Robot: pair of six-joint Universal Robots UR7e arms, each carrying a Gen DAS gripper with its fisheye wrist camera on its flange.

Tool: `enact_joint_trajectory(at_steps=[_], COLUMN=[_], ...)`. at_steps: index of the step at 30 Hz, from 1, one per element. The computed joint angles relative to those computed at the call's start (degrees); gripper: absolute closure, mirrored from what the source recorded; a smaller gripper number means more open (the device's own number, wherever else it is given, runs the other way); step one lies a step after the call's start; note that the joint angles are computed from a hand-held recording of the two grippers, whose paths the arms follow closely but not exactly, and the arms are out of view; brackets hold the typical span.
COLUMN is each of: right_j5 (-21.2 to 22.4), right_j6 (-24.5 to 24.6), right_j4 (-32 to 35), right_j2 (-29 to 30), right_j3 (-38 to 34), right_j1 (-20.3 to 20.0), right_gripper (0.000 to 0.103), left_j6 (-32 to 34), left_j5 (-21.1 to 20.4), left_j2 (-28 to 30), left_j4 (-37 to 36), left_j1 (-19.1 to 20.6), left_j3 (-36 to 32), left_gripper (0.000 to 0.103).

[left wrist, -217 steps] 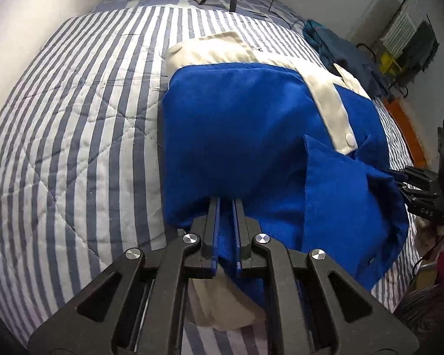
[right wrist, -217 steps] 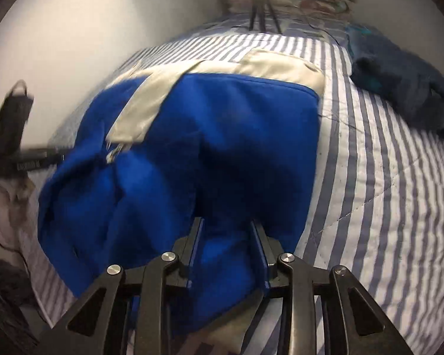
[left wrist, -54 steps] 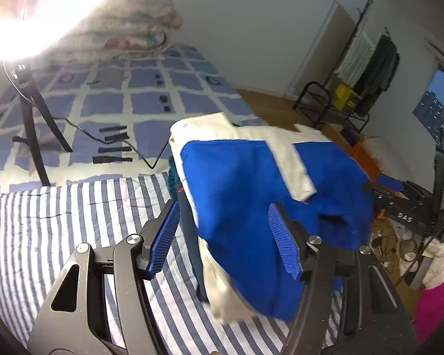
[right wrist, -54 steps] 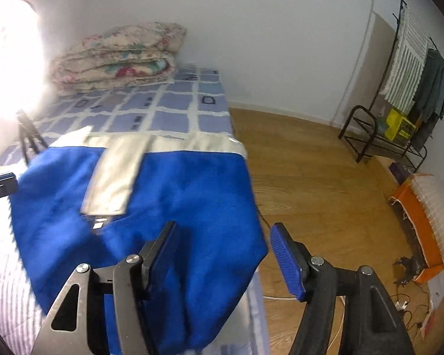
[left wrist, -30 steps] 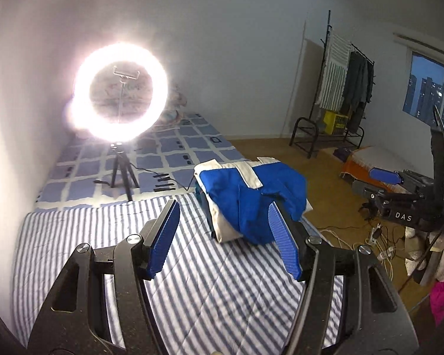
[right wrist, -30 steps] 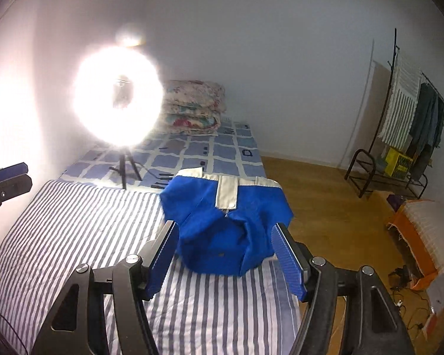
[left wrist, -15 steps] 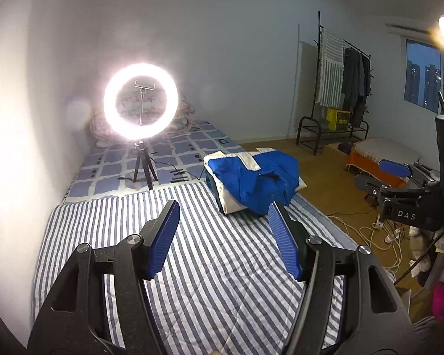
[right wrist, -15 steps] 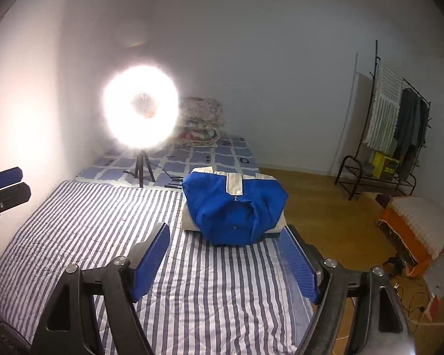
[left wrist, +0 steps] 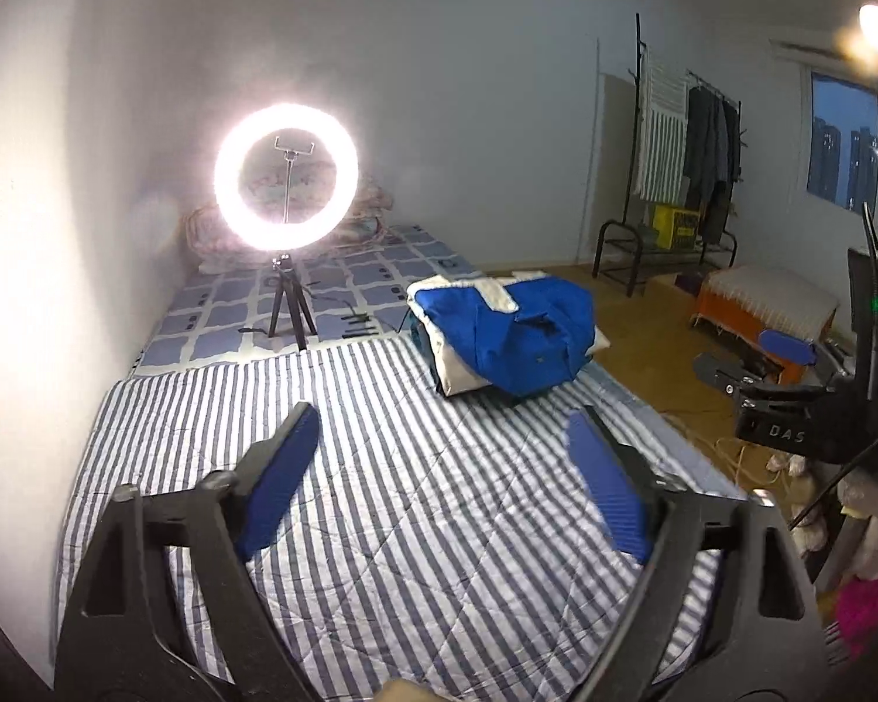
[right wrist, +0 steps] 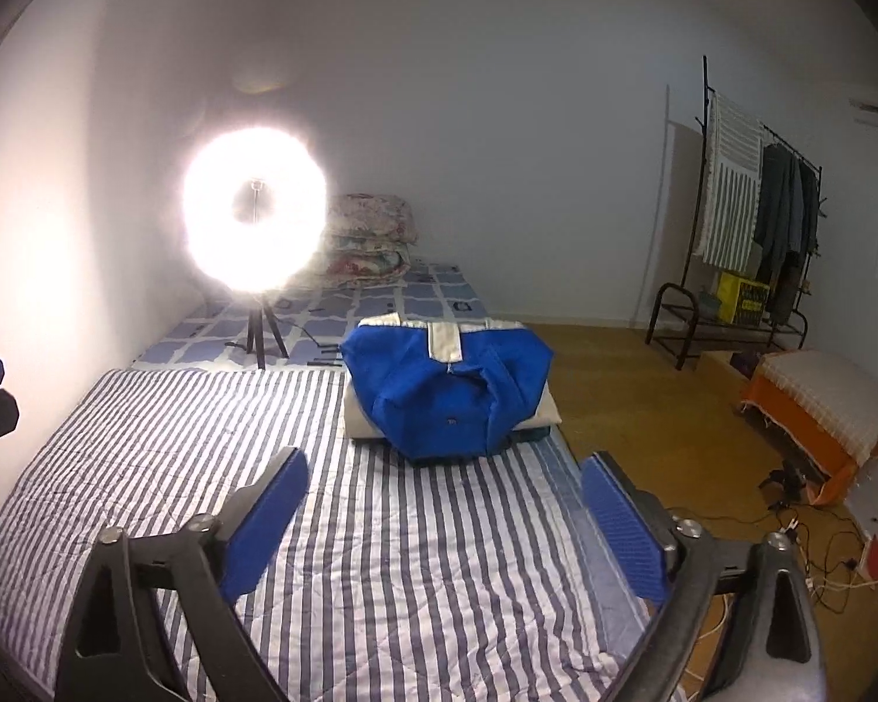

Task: Fold large clothes

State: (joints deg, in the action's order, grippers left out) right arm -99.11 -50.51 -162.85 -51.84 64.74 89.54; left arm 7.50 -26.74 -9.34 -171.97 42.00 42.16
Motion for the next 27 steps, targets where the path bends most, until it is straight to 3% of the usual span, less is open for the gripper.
enact_joint_trajectory(at_steps=[14,27], right_j5=[-3.93,-4.29], right_j6=[0.53,2.67], right_j4=[-4.04,-4.4], right_j2=[2.14,2.37], right_j3=[-0.05,-0.1], right_j1=[-0.53,-1.04], right_gripper=[0.0,0.0], left_j6=[7.9,4.49], left_j5=[4.15,4.76], left_j2=[4.54,4.31], left_j4=[-2.64,1.86], left_j1=[-0.74,-0.71], left_j3=[-4.77,-3.37], left_gripper=[0.0,0.0])
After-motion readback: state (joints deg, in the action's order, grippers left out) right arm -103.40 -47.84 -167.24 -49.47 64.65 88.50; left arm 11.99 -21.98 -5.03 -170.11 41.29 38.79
